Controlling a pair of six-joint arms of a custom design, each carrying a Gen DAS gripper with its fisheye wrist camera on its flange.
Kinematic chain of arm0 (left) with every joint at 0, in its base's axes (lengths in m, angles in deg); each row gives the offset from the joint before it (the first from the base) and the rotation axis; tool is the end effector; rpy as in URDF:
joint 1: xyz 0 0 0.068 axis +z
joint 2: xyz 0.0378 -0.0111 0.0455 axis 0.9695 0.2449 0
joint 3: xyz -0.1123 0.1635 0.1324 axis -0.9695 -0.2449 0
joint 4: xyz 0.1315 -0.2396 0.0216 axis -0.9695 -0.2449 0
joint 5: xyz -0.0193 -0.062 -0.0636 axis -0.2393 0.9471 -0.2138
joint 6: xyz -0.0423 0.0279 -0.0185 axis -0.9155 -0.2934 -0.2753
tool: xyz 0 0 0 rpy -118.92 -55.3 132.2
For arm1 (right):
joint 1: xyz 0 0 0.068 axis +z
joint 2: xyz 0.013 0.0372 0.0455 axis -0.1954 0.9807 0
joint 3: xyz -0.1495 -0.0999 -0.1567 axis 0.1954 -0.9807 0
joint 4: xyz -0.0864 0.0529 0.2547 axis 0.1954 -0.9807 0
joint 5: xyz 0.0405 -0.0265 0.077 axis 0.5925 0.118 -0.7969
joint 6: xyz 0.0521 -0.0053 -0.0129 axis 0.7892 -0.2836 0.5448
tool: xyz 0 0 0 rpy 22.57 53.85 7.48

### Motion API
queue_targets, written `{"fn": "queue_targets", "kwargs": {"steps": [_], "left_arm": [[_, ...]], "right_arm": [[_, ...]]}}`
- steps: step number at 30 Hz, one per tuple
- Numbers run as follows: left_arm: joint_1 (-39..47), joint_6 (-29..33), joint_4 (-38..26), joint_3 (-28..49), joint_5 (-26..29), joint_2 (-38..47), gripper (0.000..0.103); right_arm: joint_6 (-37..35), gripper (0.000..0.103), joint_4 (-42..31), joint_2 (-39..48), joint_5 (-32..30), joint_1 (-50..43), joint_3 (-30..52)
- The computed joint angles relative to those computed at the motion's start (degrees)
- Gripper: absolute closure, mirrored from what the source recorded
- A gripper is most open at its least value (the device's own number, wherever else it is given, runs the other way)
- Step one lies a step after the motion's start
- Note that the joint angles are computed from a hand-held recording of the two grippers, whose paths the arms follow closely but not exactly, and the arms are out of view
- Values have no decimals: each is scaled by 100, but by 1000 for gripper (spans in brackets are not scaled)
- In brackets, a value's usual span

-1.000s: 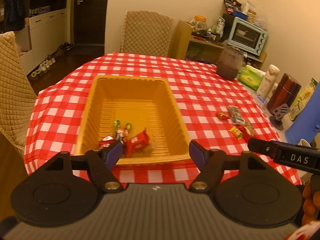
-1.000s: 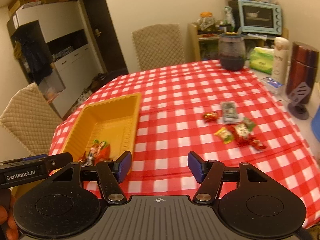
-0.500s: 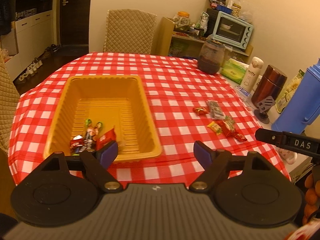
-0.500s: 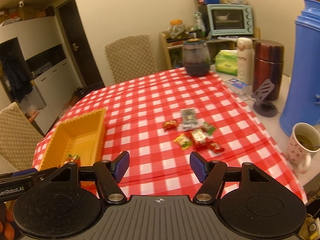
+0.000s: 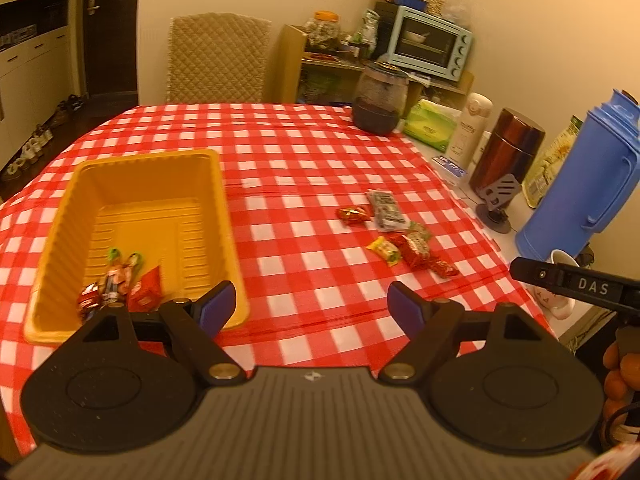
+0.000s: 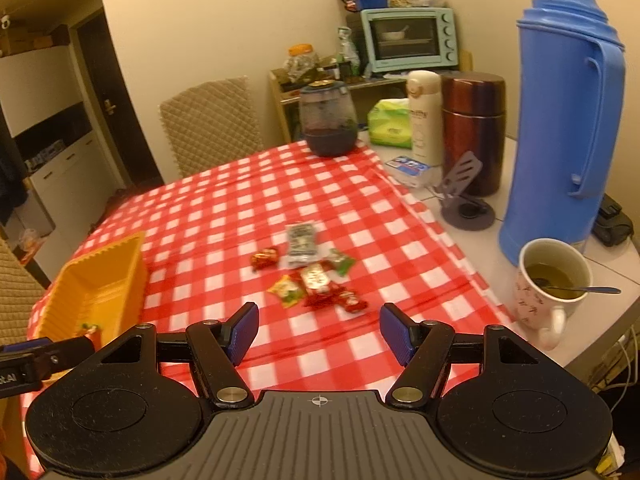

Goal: Organize snacks
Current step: 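Move both open tools back toward the remaining snack pile, then grasp the yellow-green packet with the left tool while the right tool grasps a red wrapped candy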

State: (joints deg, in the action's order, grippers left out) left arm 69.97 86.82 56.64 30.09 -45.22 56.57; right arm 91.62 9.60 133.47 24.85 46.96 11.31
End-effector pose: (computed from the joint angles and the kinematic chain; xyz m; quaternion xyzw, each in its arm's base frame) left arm 0.3421 -0.0521 0.1654 0.2524 0.8721 -0.1994 0.3688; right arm 0.1813 0.2408 0.1757 0.2913 0.8504 -0.0083 0.4381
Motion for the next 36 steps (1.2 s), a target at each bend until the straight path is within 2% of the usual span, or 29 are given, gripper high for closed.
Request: {"fn": "queue_targets", "kwargs": {"steps": [3, 10, 19, 23, 27, 34, 36], "left_arm": [[-212, -63, 79, 131, -54, 198, 22], [-698, -224, 231, 629, -246, 907, 22], [-1203, -497, 392, 1475, -540, 1989, 22], [-1324, -604, 392, 1876, -591, 2423, 22], [-1406, -667, 362, 2242, -633, 2808, 22], [-1477, -712, 294, 2719, -673, 3325, 22], [-1496, -723, 278, 2814, -684, 3432, 22]], "right_arm": [[-154, 36, 252, -199, -91, -171, -357], [-999, 36, 1416, -402, -533, -752, -1169], [-2526, 37, 3107, -98, -1208, -1697, -1678], [-3164, 50, 3667, 251, -1542, -2085, -1650], [-3626, 55, 4133, 643, -1870, -2389, -1580], [-4162, 67, 4507, 1326, -2265, -2671, -1314], [-4225, 75, 4564, 1399, -2241, -2677, -1299]]}}
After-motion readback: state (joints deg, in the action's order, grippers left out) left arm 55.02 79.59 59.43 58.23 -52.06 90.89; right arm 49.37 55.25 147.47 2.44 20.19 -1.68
